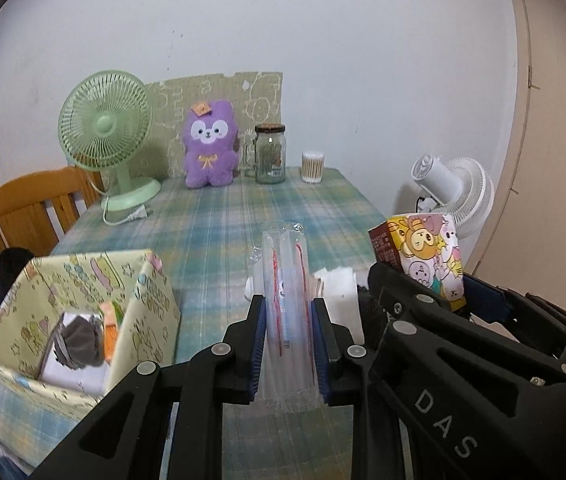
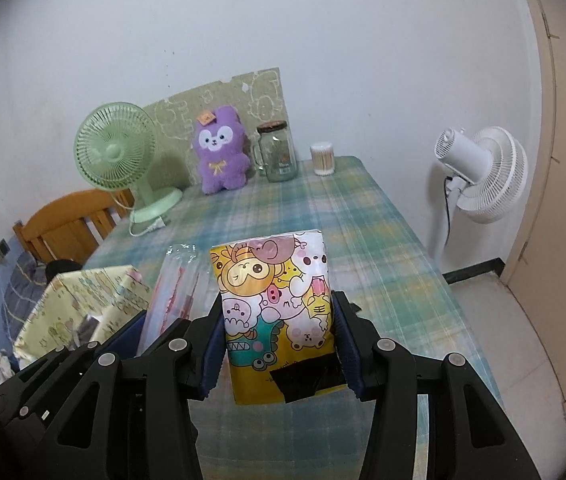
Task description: Organize soft objects
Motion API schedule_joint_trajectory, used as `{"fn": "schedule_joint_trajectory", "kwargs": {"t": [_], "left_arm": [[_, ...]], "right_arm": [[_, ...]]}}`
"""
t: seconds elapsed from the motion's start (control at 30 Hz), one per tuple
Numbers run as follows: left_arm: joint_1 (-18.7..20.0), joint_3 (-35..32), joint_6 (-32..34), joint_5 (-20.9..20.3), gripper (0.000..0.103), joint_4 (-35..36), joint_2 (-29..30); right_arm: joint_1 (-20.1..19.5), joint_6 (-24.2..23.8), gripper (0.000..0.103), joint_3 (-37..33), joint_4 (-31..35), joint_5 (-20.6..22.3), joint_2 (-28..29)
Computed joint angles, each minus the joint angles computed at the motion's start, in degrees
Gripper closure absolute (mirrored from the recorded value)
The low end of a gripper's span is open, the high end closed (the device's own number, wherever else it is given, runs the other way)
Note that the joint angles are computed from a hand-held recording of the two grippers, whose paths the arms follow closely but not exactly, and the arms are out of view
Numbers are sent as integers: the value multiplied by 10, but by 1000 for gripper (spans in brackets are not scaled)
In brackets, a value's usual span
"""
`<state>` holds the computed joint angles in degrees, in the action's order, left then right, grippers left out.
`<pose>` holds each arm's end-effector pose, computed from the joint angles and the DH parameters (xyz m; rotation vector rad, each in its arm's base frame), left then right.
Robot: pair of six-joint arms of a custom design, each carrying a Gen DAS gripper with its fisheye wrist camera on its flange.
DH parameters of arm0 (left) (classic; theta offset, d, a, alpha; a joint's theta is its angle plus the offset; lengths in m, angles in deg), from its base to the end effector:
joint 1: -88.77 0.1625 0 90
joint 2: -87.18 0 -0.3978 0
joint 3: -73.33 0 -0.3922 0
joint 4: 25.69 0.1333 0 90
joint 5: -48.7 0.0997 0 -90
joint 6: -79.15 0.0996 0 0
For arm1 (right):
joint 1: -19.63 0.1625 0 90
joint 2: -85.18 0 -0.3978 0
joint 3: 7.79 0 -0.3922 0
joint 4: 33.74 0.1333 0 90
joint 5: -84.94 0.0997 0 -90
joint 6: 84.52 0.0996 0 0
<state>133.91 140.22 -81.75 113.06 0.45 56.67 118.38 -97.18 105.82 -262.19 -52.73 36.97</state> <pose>-0.3063 -0.5579 0.0062 1.3066 2.3771 -0.7829 0.1383 -0.5064 0.1783 -0.2593 -1.9932 1.3853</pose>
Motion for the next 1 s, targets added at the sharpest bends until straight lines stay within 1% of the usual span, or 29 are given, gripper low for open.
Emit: {"fn": "schedule_joint_trajectory", "kwargs": {"t": [0.3, 0.53, 0.8, 1.0], "left_arm": [[2, -21, 8, 7, 82, 9, -4], [7, -26, 22, 6, 82, 8, -16], [16, -29, 46, 16, 82, 8, -33], [24, -34, 54, 14, 82, 10, -43]], "right_arm": [[12, -15, 50, -26, 13, 3, 0], [28, -36, 50, -55, 19, -11, 14], [51, -58, 50, -92, 18, -30, 37], [63, -69, 50, -120, 30, -36, 54]]}}
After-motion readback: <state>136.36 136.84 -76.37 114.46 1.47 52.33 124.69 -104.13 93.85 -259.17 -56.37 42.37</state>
